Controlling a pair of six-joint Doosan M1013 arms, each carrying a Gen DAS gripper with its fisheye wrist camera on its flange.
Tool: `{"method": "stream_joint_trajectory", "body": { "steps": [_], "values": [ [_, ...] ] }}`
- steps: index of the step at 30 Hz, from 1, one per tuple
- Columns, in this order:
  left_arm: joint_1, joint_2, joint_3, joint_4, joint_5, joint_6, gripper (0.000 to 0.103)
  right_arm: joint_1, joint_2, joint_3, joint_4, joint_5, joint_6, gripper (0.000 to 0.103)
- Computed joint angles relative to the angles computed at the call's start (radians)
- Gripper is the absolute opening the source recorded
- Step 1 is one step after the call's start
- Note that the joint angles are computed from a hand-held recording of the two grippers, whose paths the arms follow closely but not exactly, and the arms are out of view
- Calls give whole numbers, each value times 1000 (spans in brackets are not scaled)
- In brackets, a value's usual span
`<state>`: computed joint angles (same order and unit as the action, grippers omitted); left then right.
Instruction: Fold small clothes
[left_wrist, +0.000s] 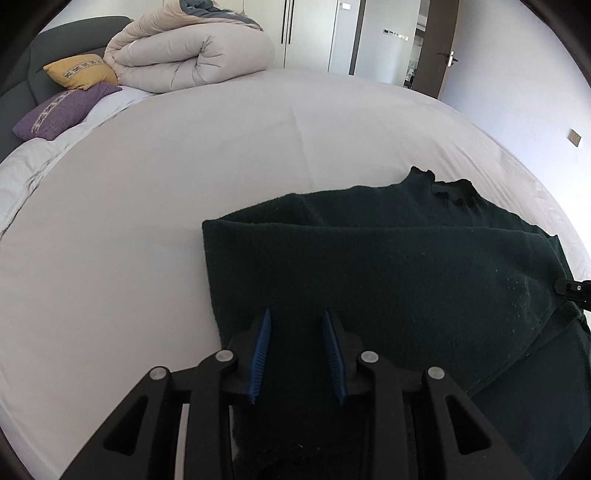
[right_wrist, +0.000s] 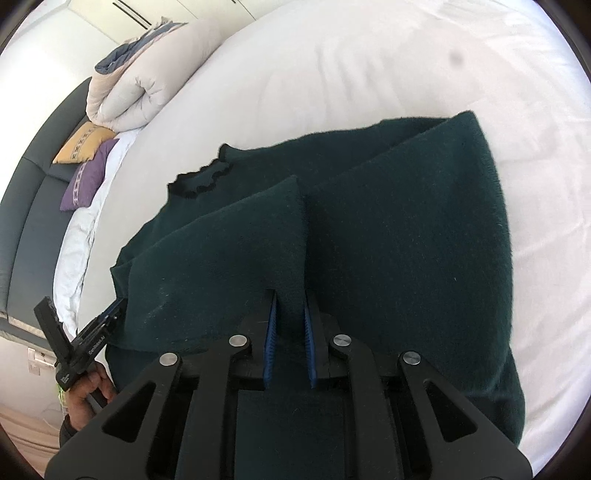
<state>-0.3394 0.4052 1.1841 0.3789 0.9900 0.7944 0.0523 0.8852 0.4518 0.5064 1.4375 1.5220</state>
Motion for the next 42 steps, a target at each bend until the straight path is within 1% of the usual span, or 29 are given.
{"method": "stream_joint_trajectory", "body": {
  "steps": [1,4,6,8,10,12,15,17,20,22,23,25,26,27,28,29,30,31,32,33,34,35,36,37,38,39,40,41,42],
  "values": [
    [0,-2,2,-1,-6,-5,32,1,-10,14,-1,-12,-4,12],
    [10,-17,23,-28,-48,-25,33,-5,-9,7,32,3,13,8],
    [20,-26,38,-62,-77,-24,33,-4,-27,24,51,-9,-16,8],
    [24,-28,42,-83,-86,-16,33,-4,-34,30,51,-15,-31,8],
    [26,-30,44,-88,-91,-15,33,-4,-27,23,27,-7,-7,8],
    [23,-29,44,-84,-90,-9,33,-14,-18,24,42,13,34,8],
    [22,-26,40,-79,-82,-2,34,-16,-4,32,25,22,40,7],
    [18,-17,30,-70,-61,6,34,-27,-5,61,76,-12,27,5],
    [9,-4,14,-37,-32,20,36,-39,-3,72,134,-21,-10,6],
    [8,-2,12,-34,-29,22,37,-48,-7,86,173,-25,-36,8],
    [8,-7,16,-35,-33,19,38,-53,-9,90,188,-26,-40,8],
    [3,-14,21,-28,-22,18,45,-65,-22,117,211,-43,-37,9],
    [-4,-21,23,-16,1,14,53,-68,-30,129,204,-54,-32,9],
    [-11,-29,28,-8,18,12,72,-70,-53,159,166,-88,-28,10],
    [-19,-34,28,4,55,8,83,-71,-84,199,118,-134,-36,12],
    [-28,-46,39,8,92,-5,92,-74,-104,227,98,-158,-44,15],
    [-31,-66,63,5,89,-23,92,-81,-130,263,89,-185,-58,24],
    [-32,-95,96,-15,72,-45,92,-95,-161,312,115,-207,-85,38],
    [-29,-129,132,-57,56,-77,92,-105,-180,342,138,-214,-106,47],
    [-25,-156,162,-102,42,-112,92,-121,-214,397,172,-232,-138,67],
    [-19,-185,197,-160,23,-149,92,-136,-255,461,189,-263,-162,75],
    [-11,-216,235,-239,0,-178,92,-149,-286,511,213,-284,-192,76],
    [-7,-243,269,-302,-27,-183,92,-162,-305,544,241,-282,-218,76],
    [-10,-271,303,-346,-49,-186,92,-179,-323,576,279,-252,-244,76],
    [-17,-285,318,-363,-43,-195,92,-190,-331,591,296,-224,-253,76],
    [-23,-291,323,-376,-32,-194,91,-204,-340,610,315,-178,-260,76],
    [-30,-297,326,-391,-18,-181,91,-214,-348,627,327,-155,-265,76],
    [-48,-295,320,-398,3,-168,91,-226,-361,652,335,-134,-276,76],
    [-55,-293,314,-410,22,-151,90,-232,-370,667,333,-124,-282,76]
  ]
}}
